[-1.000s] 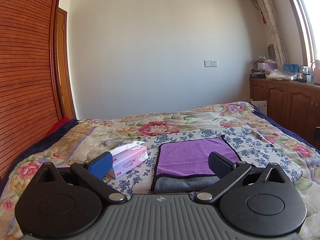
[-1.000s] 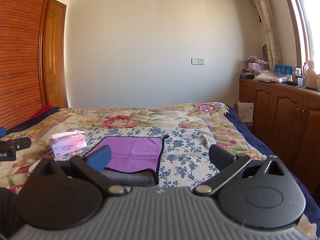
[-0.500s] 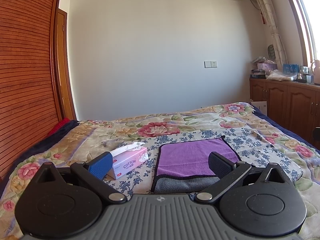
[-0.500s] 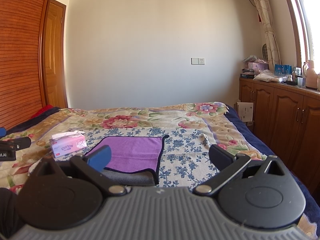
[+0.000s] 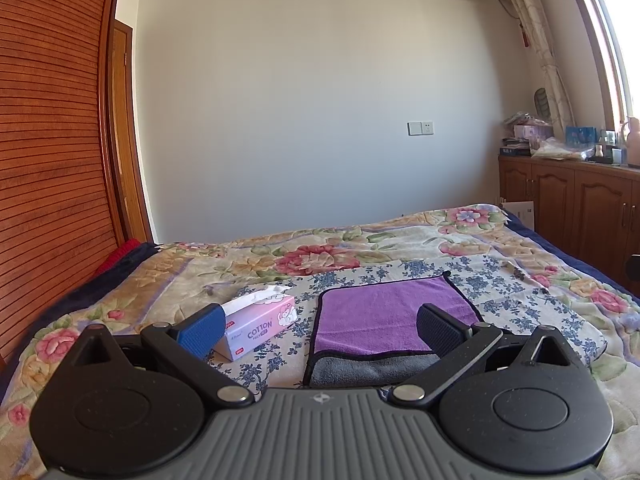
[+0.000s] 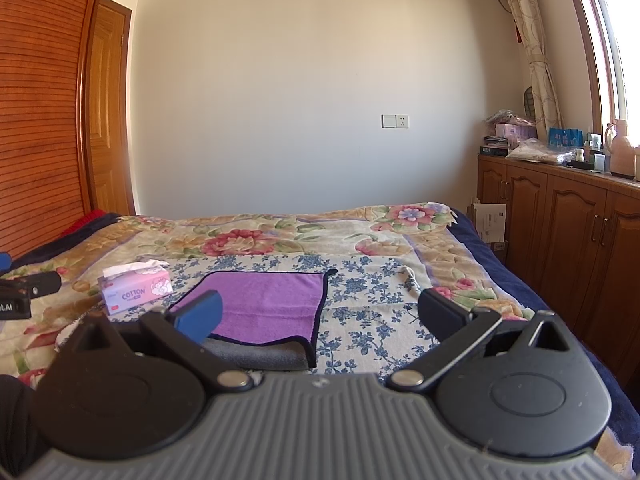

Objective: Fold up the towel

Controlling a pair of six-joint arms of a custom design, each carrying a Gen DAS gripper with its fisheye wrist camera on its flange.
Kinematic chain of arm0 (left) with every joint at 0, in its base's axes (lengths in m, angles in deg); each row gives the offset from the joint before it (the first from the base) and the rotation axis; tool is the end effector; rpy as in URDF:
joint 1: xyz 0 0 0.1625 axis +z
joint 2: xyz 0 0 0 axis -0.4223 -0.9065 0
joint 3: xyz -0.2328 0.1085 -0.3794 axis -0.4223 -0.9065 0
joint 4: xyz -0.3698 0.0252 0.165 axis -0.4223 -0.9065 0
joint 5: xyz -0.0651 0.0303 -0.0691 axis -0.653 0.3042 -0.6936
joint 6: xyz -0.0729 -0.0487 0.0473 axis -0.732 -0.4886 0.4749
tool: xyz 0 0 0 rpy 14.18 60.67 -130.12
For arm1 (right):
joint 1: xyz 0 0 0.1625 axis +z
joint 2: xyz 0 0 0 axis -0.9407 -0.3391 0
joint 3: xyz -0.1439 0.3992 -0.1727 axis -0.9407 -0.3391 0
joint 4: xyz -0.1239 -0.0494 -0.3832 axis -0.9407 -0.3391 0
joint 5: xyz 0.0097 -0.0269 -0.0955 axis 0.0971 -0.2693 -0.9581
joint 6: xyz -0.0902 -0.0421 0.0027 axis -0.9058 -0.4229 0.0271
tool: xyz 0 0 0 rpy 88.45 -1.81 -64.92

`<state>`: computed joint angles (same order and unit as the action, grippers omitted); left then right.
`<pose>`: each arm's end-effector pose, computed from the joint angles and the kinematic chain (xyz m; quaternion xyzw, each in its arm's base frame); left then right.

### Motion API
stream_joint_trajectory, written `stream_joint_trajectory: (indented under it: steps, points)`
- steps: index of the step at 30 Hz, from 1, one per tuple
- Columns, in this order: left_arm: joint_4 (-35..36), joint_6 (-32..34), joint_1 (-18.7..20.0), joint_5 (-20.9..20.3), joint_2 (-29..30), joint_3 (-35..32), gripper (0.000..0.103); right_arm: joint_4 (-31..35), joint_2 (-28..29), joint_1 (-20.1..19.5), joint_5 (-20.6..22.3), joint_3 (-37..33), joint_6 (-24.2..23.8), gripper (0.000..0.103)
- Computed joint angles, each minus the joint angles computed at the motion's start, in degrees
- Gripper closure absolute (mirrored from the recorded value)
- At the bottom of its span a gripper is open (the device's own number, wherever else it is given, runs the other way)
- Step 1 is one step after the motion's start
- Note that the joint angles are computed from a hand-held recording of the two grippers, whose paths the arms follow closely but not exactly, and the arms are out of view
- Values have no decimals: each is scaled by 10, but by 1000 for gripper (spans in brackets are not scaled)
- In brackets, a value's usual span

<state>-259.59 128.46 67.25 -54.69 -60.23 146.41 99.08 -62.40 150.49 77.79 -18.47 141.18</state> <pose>-0.2885 -0.5733 -0.0454 0.0782 0.6480 -0.5914 0.4736 0.0353 -0.7650 0.2573 0.3932 -0.7859 0.4608 0.1242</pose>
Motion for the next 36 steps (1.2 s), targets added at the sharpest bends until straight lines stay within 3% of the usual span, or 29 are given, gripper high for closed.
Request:
stream_joint_trajectory:
  steps: [30,36]
  points:
    - [4,0,2,2,2,-3,0,6,1,0,1,-4,-1,0]
    - [25,-25,3,10,-1,4,0,17,9,-2,6,-12,-7,0]
